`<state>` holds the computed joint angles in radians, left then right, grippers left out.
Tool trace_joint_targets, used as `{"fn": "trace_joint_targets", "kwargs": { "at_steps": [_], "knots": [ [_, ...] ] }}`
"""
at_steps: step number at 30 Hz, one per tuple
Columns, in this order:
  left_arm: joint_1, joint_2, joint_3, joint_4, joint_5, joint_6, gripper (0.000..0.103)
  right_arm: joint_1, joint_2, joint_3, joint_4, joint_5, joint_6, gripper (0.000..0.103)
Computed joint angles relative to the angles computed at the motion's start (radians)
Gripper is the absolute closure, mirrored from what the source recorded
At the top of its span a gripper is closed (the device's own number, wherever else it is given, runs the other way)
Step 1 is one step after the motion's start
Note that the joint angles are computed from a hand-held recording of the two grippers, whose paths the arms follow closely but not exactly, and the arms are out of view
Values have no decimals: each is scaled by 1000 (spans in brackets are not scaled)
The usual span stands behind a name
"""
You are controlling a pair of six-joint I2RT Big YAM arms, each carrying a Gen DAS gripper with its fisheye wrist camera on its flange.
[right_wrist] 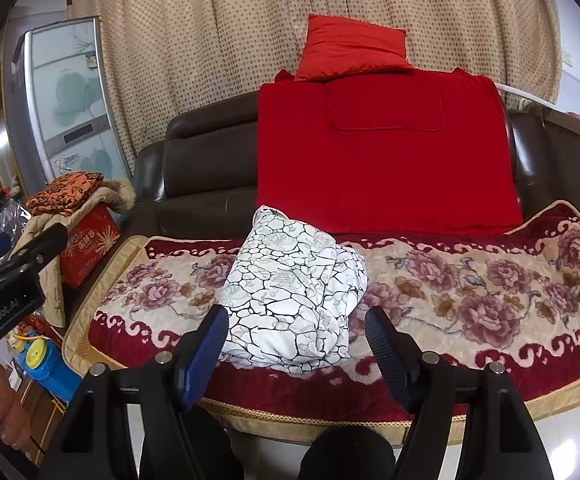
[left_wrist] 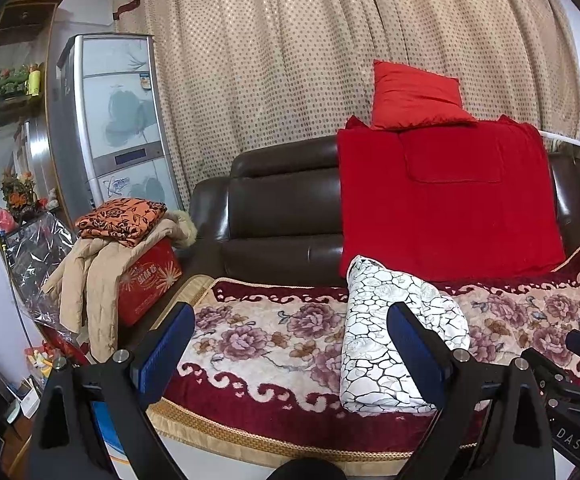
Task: Fold large clothes
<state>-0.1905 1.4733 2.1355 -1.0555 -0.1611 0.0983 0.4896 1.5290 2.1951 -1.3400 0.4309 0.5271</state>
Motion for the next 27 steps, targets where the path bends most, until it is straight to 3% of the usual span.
{"fn": "trace_joint_targets", "kwargs": {
  "at_steps": [27],
  "knots": [
    [10, -74, -68, 33, 16, 8, 6, 57, -11, 28, -43, 122, 47, 29]
  ]
}}
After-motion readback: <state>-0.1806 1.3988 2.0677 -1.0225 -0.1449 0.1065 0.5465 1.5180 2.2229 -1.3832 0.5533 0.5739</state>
